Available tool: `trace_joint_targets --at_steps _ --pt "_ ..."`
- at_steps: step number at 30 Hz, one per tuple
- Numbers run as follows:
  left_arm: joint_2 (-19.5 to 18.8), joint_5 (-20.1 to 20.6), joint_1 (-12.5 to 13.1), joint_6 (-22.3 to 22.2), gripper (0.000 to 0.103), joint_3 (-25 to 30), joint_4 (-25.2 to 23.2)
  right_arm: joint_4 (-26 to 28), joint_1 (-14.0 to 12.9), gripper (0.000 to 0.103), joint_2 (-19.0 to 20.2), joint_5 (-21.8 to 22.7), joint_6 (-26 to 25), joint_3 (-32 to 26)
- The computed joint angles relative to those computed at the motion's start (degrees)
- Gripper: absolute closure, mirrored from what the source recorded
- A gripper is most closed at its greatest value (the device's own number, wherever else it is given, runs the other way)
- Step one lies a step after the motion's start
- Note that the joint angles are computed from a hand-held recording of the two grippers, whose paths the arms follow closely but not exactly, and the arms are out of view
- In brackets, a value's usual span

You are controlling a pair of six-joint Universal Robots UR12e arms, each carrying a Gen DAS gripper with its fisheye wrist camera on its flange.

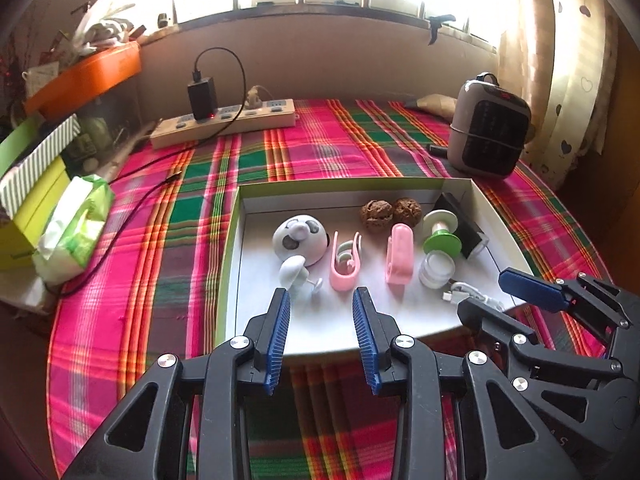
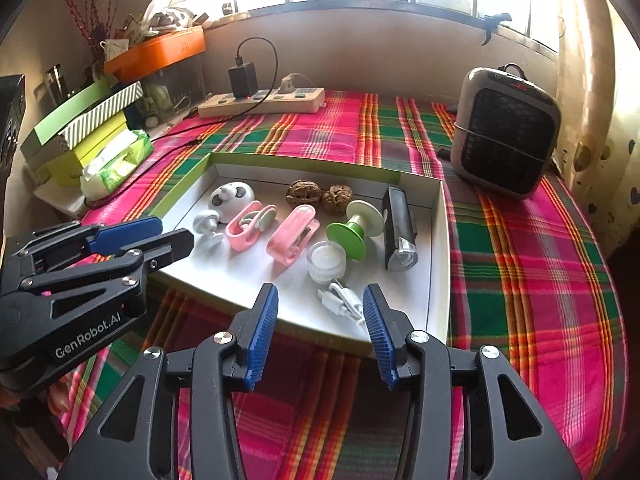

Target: Organize objects

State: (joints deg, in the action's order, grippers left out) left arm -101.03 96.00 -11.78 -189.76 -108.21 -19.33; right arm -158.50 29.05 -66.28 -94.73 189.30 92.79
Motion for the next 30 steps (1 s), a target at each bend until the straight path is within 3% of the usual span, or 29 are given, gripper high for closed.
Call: trace_joint_targets --at_steps 9,30 --pt "1.5 3.1 -1.2 -2.1 0.072 -2.2 2.2 -1.8 0.7 0.057 -1.2 -1.3 0.7 1.9" --pt "3.8 3.1 -2.7 -4.4 0.072 -6.1 2.1 -3.3 1.6 0.057 -3.3 -2.3 2.1 5.9"
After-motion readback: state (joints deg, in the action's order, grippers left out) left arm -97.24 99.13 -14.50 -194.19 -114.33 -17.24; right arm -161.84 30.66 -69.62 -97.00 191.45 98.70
